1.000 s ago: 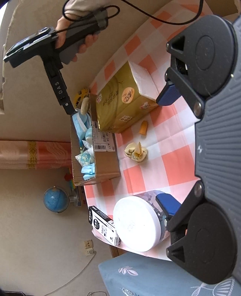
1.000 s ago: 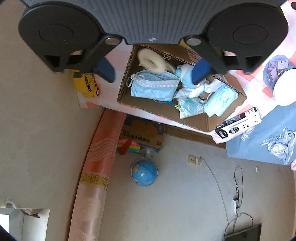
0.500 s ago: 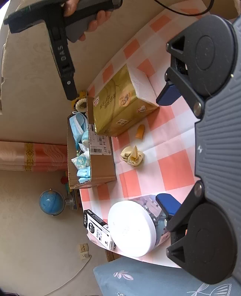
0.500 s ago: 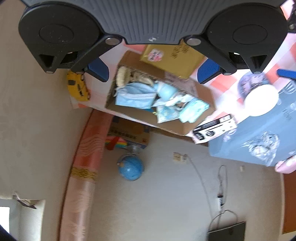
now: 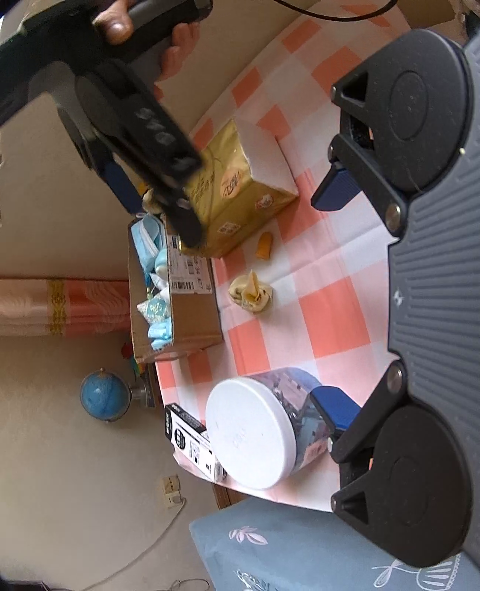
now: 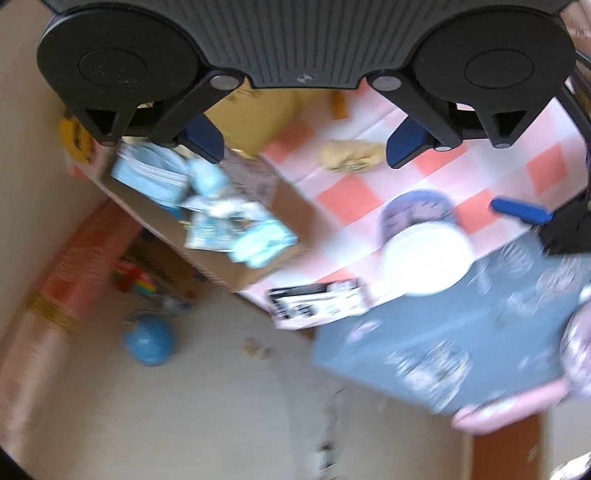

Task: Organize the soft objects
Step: 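Grasp the crumpled yellow cloth on the table with the right gripper, then lift the yellow cloth with the right gripper while the left grasps the orange piece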

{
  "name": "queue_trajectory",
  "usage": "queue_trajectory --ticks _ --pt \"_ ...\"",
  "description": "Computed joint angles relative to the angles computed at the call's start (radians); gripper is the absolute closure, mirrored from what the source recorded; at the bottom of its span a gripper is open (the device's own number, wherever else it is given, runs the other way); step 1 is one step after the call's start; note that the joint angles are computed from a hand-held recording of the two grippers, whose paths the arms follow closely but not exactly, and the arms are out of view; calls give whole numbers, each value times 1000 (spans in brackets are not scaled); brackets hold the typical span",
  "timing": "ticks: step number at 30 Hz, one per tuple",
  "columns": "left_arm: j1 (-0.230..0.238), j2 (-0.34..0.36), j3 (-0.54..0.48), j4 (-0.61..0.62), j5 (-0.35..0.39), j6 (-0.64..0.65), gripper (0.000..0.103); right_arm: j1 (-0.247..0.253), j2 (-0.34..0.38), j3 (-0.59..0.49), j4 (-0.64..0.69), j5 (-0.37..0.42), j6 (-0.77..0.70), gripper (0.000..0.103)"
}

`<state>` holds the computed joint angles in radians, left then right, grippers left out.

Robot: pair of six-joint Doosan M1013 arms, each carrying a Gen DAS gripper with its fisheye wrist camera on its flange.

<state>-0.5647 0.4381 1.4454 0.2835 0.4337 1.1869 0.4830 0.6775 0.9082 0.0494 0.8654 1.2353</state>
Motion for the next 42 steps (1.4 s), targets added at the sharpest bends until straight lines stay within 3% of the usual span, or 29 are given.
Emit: queue_trajectory --ticks 8,15,20,29,35,42 --pt "-1 -11 23 55 -8 -97 2 25 147 -235 14 274 -125 20" --pt "-2 -15 32 70 -3 -120 2 25 253 -402 6 415 -115 27" --pt "-2 -15 32 63 -3 -111 2 22 282 -442 5 444 -97 37" --pt "-1 -9 28 44 3 -93 3 22 313 -484 -9 475 -83 43" --pt "1 -9 28 52 6 -105 3 19 317 -494 4 483 -73 55" --pt "5 -7 29 43 3 -89 3 22 295 -459 -3 465 -74 61"
